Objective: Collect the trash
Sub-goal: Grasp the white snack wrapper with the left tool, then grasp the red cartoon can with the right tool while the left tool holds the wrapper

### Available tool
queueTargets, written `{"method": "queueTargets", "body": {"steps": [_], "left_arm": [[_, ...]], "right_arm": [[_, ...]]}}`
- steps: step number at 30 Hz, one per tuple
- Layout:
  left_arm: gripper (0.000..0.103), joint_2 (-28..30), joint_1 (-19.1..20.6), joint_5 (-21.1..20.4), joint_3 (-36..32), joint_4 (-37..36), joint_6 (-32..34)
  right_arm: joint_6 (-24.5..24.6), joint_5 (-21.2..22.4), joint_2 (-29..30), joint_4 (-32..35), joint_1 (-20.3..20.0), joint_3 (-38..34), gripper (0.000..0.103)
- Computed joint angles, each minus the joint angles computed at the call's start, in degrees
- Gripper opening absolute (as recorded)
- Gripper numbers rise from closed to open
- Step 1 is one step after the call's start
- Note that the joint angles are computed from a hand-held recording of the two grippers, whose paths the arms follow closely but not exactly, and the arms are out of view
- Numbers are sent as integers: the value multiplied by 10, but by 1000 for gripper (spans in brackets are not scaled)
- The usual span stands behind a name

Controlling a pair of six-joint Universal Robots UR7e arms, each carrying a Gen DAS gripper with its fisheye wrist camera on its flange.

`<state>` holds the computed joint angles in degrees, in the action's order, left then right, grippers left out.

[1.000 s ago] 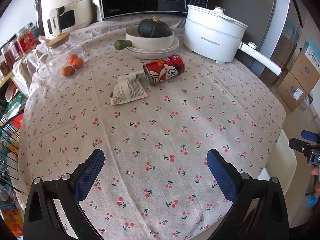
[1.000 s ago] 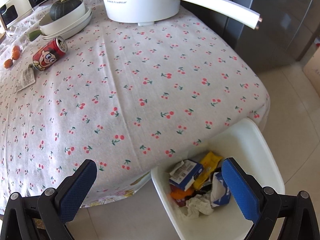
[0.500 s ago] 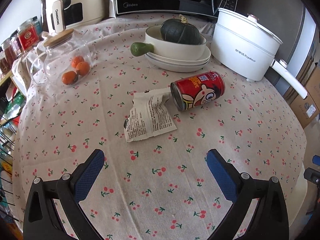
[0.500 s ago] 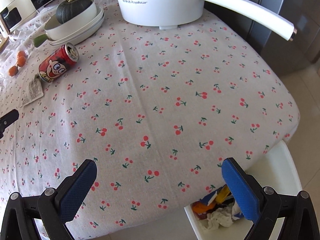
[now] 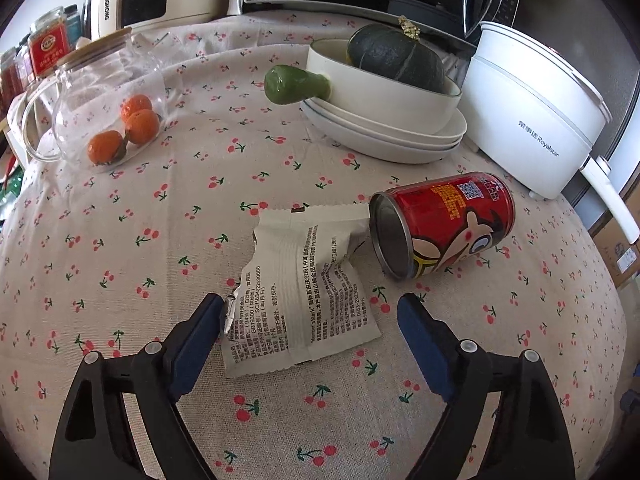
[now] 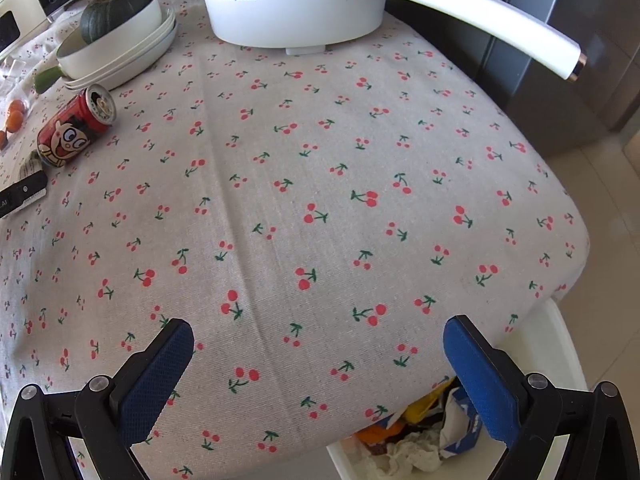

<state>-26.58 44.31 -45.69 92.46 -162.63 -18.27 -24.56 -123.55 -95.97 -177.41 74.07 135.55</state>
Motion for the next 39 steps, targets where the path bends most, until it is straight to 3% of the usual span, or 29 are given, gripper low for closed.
{"method": "queueTargets", "body": {"steps": [3,5,10,15,19,20,24,28,32,33,37,39], "left_arm": [[66,0,3,-2,0,-13,11],[44,-8,6,-16,2,-5,9],[32,-39,6,-25,28,13,7],[26,-79,5,-13,68,4,35],[24,-116,18,-33,93,-4,27],[19,-122,21,-36,97,-3,27],[19,-137,35,-46,101,8,33],[19,-145,52,-71,107,6,34],[22,-156,73,-120,110,2,35],[24,-159,78,-129,112,-1,29],[54,-160,88,-139,116,-26,31],[59,-158,90,-135,116,-34,28]], "right_arm": [[-5,-3,13,-29,6,1,102],[-11,-8,28,-50,16,-1,102],[-36,1,73,-107,51,-1,102],[63,26,134,-51,88,-53,102],[161,45,201,-26,115,-111,102],[183,49,219,-26,119,-126,102],[237,58,290,-58,131,-180,102],[252,41,350,-81,139,-230,98],[288,60,378,-107,130,-250,90],[300,67,379,-112,127,-251,88],[328,58,386,-91,129,-268,79],[330,60,383,-67,131,-276,72]]}}
